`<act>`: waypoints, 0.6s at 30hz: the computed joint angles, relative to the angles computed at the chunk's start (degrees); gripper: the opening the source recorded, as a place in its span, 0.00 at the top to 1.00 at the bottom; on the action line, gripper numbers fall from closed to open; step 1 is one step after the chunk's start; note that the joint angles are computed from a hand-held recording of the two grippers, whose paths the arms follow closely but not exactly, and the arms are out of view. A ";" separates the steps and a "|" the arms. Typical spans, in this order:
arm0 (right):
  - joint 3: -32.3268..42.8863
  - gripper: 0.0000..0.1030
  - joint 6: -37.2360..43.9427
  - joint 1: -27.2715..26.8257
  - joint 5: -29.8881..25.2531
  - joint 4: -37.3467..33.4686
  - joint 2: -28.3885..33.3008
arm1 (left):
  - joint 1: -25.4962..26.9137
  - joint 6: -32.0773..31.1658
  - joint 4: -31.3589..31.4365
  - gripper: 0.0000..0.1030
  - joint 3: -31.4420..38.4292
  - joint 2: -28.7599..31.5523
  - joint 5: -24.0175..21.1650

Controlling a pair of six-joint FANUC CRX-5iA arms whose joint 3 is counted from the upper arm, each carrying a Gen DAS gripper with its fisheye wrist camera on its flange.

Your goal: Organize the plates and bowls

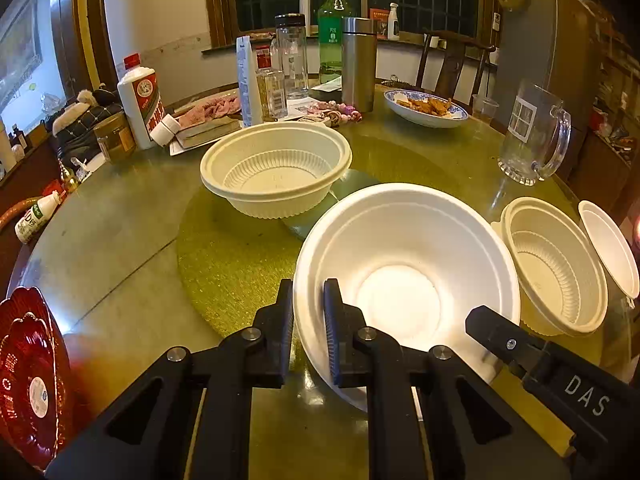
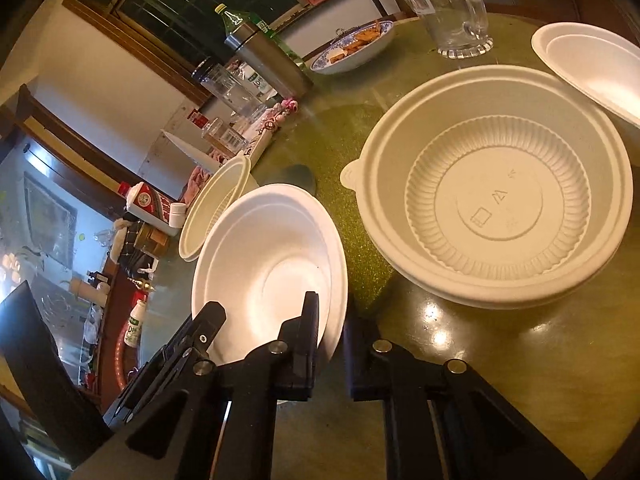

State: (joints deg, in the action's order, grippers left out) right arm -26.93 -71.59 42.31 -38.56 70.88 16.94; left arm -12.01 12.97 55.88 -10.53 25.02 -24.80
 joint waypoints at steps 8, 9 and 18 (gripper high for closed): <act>0.14 0.90 0.58 0.21 -0.63 0.31 -0.14 | -0.53 -2.61 2.43 0.88 -1.59 -1.20 1.85; 0.20 0.90 0.71 0.28 -0.74 0.25 -0.15 | -0.57 -2.99 2.80 0.88 -1.82 -1.42 2.04; 0.63 0.90 2.00 1.68 -2.92 -0.20 -0.66 | -1.28 -9.24 9.58 0.88 -5.16 -3.99 4.03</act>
State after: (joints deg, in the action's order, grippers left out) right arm -26.30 -69.59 43.99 -41.47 70.69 16.29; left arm -13.29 3.73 65.45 -15.69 21.03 -20.78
